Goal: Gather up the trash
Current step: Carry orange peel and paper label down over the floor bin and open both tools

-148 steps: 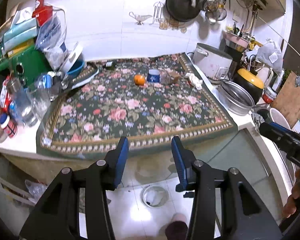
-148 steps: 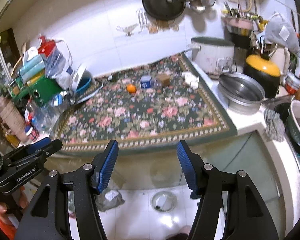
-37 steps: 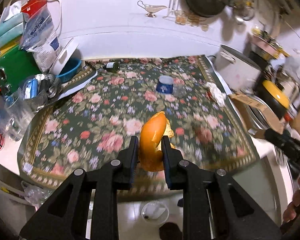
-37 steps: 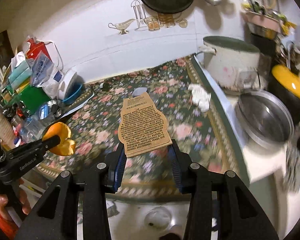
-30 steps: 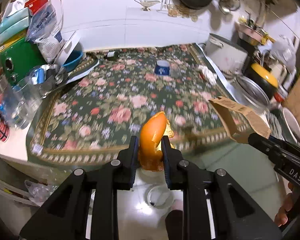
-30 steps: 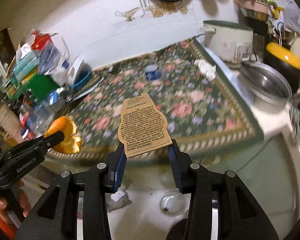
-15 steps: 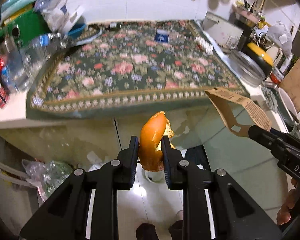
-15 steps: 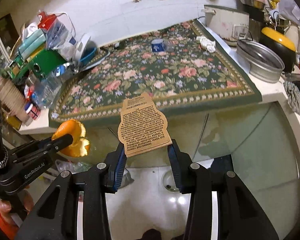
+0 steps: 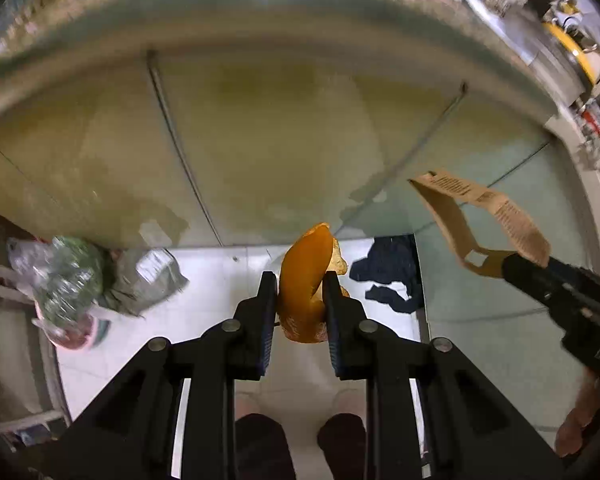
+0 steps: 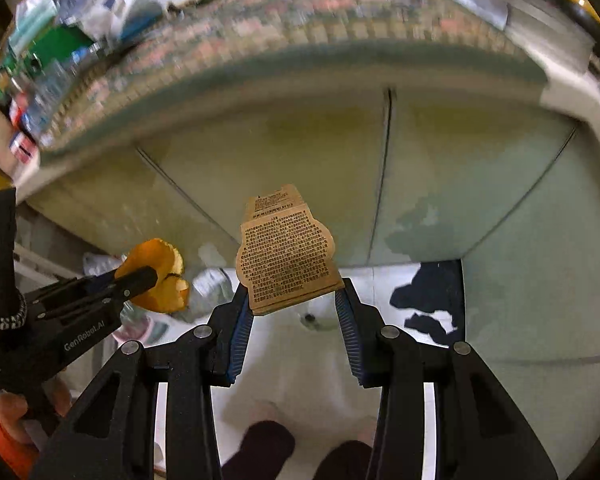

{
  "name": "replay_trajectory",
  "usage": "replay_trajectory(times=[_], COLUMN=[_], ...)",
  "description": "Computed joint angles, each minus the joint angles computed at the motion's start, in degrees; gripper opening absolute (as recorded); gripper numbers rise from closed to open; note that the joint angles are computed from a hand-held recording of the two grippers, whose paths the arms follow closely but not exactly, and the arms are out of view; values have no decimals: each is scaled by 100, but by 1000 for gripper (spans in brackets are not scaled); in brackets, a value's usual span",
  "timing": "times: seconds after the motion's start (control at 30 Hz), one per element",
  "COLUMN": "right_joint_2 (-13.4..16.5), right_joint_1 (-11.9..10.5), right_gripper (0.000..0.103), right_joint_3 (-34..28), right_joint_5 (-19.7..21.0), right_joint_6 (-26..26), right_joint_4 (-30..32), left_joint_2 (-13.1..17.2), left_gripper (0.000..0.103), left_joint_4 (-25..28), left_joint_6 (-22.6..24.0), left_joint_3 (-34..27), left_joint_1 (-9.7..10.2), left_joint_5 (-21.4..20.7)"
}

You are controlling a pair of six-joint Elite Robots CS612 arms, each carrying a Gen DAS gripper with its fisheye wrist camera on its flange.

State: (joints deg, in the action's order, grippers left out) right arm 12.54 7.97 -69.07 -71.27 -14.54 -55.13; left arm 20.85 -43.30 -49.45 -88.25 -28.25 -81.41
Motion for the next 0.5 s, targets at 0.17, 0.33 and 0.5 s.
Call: replay_trajectory(times=[0.17, 0.33, 0.5], right_joint_2=[381, 700, 863], right_joint_1=[-28, -28, -27], right_gripper=[38, 38, 38], right_joint_3=[-9, 20, 214], right_joint_5=[-47, -82, 11], right_joint_6=[-182, -211, -219], right_joint_4=[117, -35, -321], left_joint_2=[465, 838, 1056], left_gripper=[22, 22, 25], left_joint_4=[-259, -552, -944], left_joint_6=[-200, -123, -57], left_joint_3=[-39, 67, 203], left_joint_1=[9, 76, 144], left_joint_5=[-197, -357, -388])
